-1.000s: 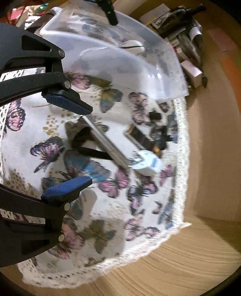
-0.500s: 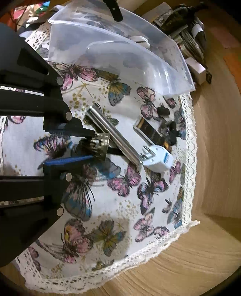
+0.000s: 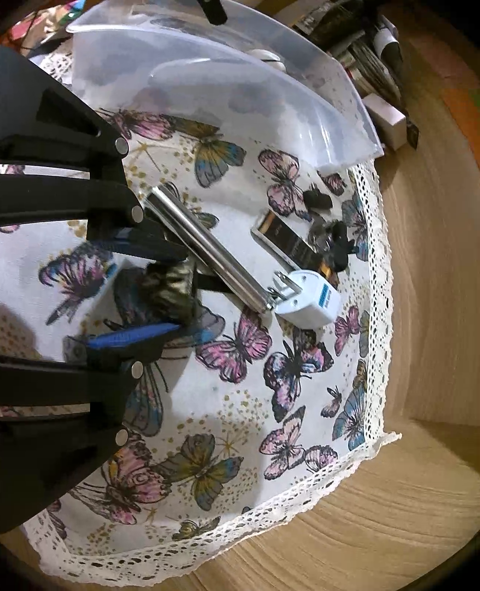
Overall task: Organize rigid objects
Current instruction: 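Reach down and grasp the black ribbed cap with the right tool, then carry the black cap into the box and open the right tool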
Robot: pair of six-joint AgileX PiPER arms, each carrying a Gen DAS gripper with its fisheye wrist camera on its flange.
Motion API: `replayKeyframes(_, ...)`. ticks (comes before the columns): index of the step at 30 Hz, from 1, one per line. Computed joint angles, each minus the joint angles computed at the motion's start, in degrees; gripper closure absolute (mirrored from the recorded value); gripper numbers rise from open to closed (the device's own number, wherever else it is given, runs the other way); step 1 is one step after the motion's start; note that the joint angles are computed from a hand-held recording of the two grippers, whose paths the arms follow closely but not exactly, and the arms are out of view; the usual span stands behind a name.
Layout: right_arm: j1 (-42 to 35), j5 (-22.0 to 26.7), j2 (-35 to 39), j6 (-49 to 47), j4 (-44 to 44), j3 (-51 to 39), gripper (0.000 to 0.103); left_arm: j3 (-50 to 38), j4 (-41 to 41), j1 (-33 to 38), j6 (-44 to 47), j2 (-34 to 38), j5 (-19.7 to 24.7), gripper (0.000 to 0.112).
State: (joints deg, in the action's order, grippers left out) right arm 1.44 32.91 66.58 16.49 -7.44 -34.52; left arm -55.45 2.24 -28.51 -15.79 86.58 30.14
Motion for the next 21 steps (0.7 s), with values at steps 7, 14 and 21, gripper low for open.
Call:
replayKeyframes(7,1.4,1.2,-3.7,1.8,-2.7,-3.2,0.075,-0.4,-0.7,0.2,0.8,0.3,0.3,0.104)
replayKeyframes(14,6.9,1.1,-4.0,2.4,-3.6,-8.7,0.075,-0.2,-0.2,0.1,0.5,0.3,0.1,0.104)
replayKeyframes(21,13.4,-1.8,-0.4,2.0,-2.5,-12.5,0.075,-0.8,0.2,-0.1,0.2,0.5,0.8,0.104)
